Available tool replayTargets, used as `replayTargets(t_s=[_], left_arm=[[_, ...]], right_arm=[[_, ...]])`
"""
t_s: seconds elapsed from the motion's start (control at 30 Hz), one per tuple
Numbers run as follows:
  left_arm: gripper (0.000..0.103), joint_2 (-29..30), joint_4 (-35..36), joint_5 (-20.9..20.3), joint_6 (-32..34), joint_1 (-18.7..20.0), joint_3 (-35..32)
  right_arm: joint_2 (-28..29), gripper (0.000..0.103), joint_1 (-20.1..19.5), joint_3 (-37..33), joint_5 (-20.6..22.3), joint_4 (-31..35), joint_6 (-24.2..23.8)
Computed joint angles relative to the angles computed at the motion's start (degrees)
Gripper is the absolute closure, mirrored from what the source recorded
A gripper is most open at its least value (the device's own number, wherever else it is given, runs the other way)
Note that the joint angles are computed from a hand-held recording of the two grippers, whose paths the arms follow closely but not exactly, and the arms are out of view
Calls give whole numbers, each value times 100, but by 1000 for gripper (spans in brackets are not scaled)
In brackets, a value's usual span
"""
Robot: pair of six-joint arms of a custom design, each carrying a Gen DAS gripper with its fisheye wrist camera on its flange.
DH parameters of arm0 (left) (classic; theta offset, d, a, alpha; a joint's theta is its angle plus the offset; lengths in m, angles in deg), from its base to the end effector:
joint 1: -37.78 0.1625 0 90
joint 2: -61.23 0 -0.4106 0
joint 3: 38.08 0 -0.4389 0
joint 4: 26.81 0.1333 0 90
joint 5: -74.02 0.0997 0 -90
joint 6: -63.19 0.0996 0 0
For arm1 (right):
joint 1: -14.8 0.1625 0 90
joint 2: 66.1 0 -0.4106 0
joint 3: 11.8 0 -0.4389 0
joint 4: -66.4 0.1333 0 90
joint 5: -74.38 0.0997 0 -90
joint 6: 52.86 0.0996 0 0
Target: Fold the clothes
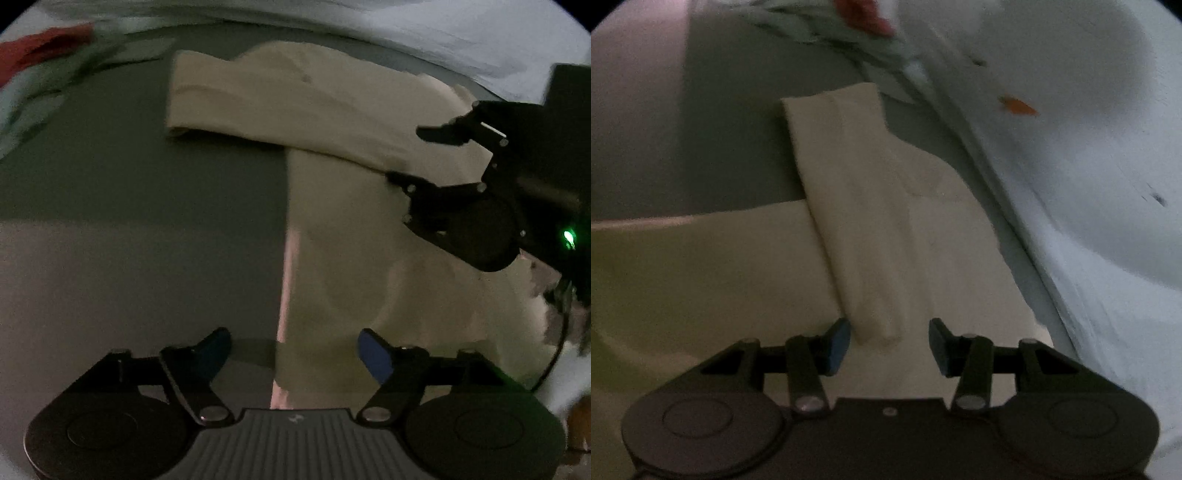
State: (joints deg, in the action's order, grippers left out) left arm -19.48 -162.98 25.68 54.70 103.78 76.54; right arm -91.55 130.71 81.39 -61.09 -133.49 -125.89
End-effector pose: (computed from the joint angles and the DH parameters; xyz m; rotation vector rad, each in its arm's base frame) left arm -0.0389 -0.5779 0.2713 0.2317 2.4438 -0.5140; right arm 0.3435 -0.5645 -0.0521 1.3859 -1.6343 0.3930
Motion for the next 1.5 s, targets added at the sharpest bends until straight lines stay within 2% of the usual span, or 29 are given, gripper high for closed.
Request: replayTargets(t_s=[0.03, 0.07, 0.1, 0.13, 0.17, 0.2, 0.27, 0.33, 0.43, 0.57, 0.67, 0.7, 0.77, 0.8, 0.83, 0.9, 1.07, 1.13, 1.2, 1.3, 1.37, 1.43, 1.5], left_arm=[[45, 32, -102, 271, -358, -81, 70], [56, 75, -169, 547, -711, -160, 126], [72, 112, -205, 769, -1005, -221, 161], [79, 139, -234, 923, -1241, -264, 182], [98, 140, -248, 912, -1475, -278, 187], [101, 136, -215, 856, -1721, -298, 176], [101, 186, -77, 1017, -2147, -441, 147], [101, 211, -194, 1179, -2110, -685, 194], [101, 203, -456, 1056, -1937, -1094, 280], [101, 495, -626, 608, -1539, -1493, 292], [97, 954, -375, 235, -1224, -1523, 107], [93, 1075, -169, -50, -1123, -1461, 2], [83, 1235, 267, -302, -1131, -1426, -134], [78, 1250, 377, -285, -1151, -1456, -126], [76, 1235, 432, -267, -1172, -1487, -95], [66, 1105, 358, -262, -1278, -1497, 20], [57, 830, 376, 20, -1973, -1392, 171], [55, 742, 354, 125, -2257, -1329, 217], [51, 688, 286, 141, -2452, -1244, 223], [48, 607, 215, 147, -2620, -1083, 205], [48, 613, 119, 166, -2519, -966, 129], [47, 651, -15, 203, -2300, -861, 33], [42, 741, -167, 172, -1961, -726, -126]], right_arm=[[-18, 64, -67, -7, 207, 7, -225], [-90, 71, -141, 19, 446, 155, -399], [-199, 93, -197, 41, 619, 507, -472], [-290, 99, -240, 49, 725, 842, -535], [-365, 99, -282, 81, 863, 938, -716], [-447, 100, -334, 133, 1020, 920, -902], [-633, 100, -448, 260, 1348, 639, -1199], [-890, 100, -566, 345, 1604, 354, -1349], [-1349, 100, -767, 405, 1805, -223, -1377], [-1962, 100, -1098, 429, 1535, -933, -1334], [-2103, 98, -1375, 331, 926, -1311, -1337], [-2147, 97, -1443, 347, 655, -1278, -1245], [-2391, 73, -1497, 740, 557, -1166, -701], [-2516, 55, -1526, 934, 518, -1098, -425], [-2642, 51, -1557, 1126, 486, -1023, -147], [-2916, 51, -1584, 1587, 492, -733, 566], [-3483, 49, -1471, 2718, 879, 344, 2797], [-3521, 45, -1420, 2994, 1135, 563, 3406], [-3510, 39, -1385, 3022, 1408, 897, 3582], [-3246, 35, -1259, 2821, 1512, 751, 3136], [-3094, 30, -1233, 2549, 1566, 647, 3077], [-2973, 26, -1195, 2262, 1466, 585, 3325], [-2874, 23, -1223, 2031, 1282, 474, 3842]])
